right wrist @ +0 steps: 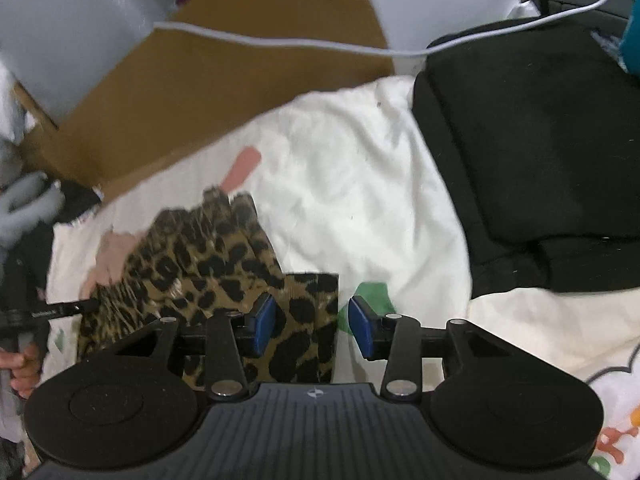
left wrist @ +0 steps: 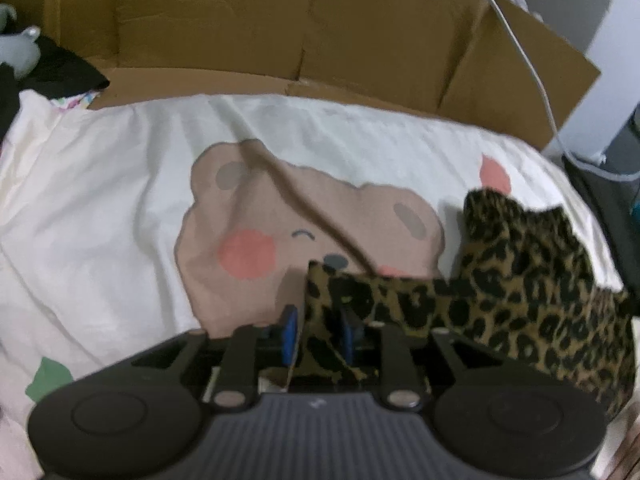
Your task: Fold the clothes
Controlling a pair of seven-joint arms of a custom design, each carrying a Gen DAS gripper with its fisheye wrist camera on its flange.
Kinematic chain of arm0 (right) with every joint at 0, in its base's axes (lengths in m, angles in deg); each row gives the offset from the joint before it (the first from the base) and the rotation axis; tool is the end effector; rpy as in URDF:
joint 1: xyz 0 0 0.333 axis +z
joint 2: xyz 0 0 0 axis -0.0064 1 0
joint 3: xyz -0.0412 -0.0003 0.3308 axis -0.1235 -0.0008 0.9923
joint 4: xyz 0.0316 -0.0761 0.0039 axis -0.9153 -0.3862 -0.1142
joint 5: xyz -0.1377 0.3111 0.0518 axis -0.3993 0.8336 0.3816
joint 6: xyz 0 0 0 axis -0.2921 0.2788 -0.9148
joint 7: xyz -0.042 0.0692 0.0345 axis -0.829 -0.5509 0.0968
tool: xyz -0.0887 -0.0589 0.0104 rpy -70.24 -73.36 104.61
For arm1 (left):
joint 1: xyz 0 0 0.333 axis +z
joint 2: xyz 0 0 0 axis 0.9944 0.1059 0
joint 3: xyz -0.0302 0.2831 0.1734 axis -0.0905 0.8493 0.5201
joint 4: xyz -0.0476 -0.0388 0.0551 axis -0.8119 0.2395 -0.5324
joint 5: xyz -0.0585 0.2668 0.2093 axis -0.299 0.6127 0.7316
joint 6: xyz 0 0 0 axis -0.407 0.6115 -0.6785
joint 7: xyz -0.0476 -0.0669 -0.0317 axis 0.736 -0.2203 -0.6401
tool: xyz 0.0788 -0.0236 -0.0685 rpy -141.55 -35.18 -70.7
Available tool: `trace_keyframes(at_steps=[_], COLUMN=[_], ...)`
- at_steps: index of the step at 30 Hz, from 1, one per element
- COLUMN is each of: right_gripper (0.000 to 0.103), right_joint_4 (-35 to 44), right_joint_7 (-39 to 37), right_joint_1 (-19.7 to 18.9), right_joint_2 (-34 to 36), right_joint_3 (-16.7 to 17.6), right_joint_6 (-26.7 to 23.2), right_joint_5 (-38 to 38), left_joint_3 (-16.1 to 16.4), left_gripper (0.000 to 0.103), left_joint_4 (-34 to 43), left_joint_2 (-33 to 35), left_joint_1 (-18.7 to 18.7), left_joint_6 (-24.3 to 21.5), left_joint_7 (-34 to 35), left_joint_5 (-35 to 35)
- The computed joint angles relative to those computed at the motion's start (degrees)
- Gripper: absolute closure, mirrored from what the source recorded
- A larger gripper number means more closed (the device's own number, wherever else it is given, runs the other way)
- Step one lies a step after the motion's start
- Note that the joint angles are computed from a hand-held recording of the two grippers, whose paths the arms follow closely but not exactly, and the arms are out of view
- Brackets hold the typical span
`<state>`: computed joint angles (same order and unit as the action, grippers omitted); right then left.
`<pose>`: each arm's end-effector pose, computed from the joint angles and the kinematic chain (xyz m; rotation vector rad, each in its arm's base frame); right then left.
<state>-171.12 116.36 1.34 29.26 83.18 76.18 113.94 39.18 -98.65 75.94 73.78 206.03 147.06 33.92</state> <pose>0.6243 0.1395 0.4196 -1.7942 1.6362 -0.0919 0.5874 -0.1001 0.3943 -2.0914 1.7838 -0.7090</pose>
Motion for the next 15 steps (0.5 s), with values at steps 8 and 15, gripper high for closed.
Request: trace_keyframes(at_steps=[8, 15], right_gripper=[0.056, 0.058], right_joint_4=[2.92, 3.49], right_joint_7=[4.71, 5.60], right_joint_1=[1.54, 2.17], right_joint_2=[3.73, 4.82], right_joint_3=[-1.29, -1.25], right_joint_6=[-1.19, -0.58], right_joint_5=[-7.36, -13.38], left_joint_3=[3.72, 5.56], left_gripper=[0.073, 0.067], left_joint_4=[2.67, 4.11], left_joint_2=[2.13, 3.40], left_joint_1=[-3.58, -5.06], left_joint_6=[-1.63, -1.36], left_joint_7=[-3.35, -5.29], left_joint_5=[6.04, 9.90])
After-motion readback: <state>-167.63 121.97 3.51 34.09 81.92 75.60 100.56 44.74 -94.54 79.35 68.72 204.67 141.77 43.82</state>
